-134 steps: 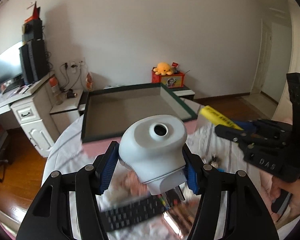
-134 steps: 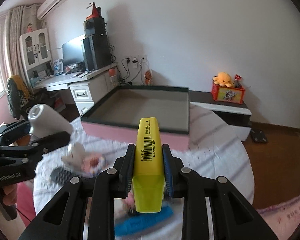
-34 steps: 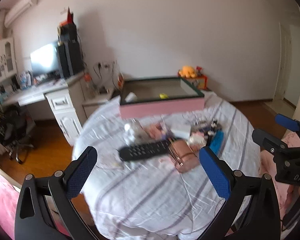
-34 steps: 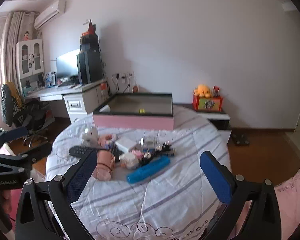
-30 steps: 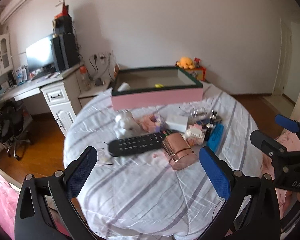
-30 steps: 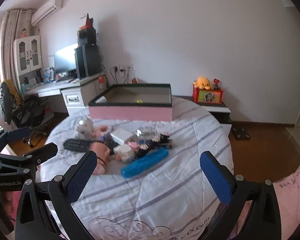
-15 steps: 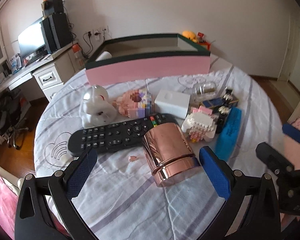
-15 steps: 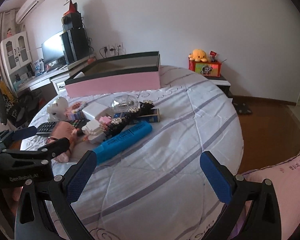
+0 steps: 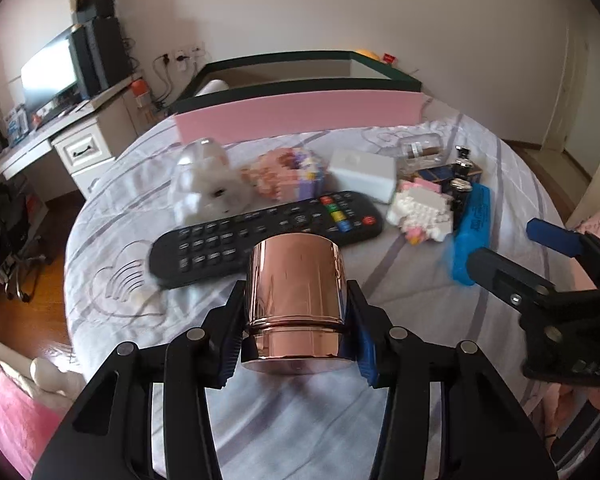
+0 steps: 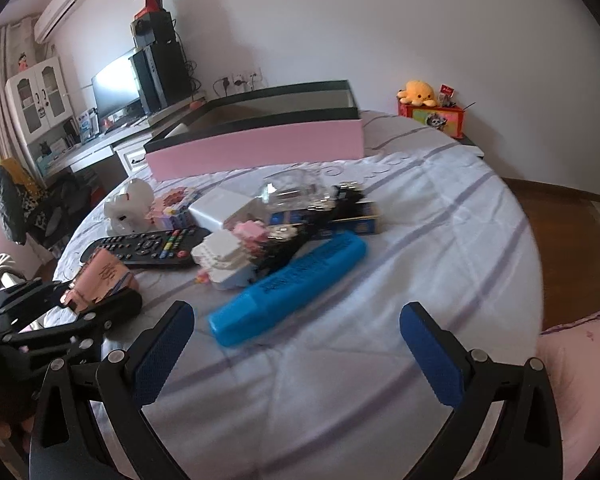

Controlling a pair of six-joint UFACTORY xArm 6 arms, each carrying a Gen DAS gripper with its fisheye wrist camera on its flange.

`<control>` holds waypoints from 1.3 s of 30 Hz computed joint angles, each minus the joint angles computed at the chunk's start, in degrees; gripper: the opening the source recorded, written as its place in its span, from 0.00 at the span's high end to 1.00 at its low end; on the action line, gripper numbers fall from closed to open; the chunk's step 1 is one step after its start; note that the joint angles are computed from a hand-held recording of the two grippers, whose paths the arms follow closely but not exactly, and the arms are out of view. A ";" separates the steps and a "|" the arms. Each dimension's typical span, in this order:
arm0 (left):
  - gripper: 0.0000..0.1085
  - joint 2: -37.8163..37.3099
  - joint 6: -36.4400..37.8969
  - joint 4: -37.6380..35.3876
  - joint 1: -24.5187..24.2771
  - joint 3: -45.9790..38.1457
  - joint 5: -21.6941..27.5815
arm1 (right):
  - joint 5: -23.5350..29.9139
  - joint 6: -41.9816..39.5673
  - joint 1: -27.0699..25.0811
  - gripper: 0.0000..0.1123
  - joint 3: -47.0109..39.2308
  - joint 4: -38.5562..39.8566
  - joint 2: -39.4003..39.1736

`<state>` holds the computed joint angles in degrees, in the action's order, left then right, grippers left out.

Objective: Organize rigid objects
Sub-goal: 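Grasp the rose-gold cup with left tool while right tool grasps blue highlighter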

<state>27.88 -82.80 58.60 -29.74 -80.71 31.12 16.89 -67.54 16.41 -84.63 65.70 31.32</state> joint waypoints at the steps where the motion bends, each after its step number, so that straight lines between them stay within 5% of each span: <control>1: 0.56 -0.48 -0.63 0.40 0.19 0.70 -0.22 | -0.11 0.95 0.39 0.08 -0.40 -0.76 0.40; 8: 0.56 -1.95 -2.75 1.86 1.09 3.14 -2.45 | -3.22 6.04 1.44 0.10 -1.71 -8.13 2.61; 14: 0.54 -1.63 -3.57 2.08 1.45 3.42 -3.62 | -3.48 6.67 -1.51 0.61 0.54 -10.77 0.91; 20: 0.54 -1.19 -3.79 1.98 1.61 2.95 -3.75 | -1.05 10.90 -3.00 0.61 -2.15 -12.86 2.12; 28: 0.56 -0.88 -3.77 2.37 1.36 2.56 -3.07 | -2.35 27.16 -2.68 0.60 -8.52 -29.40 7.35; 39: 0.57 -1.25 -7.02 5.40 1.92 3.14 -4.77 | -2.87 17.79 -3.20 0.75 -7.31 -21.50 6.41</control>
<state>26.62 -89.82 64.00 -27.82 -77.57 26.35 14.02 -49.75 13.21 -91.94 44.20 37.73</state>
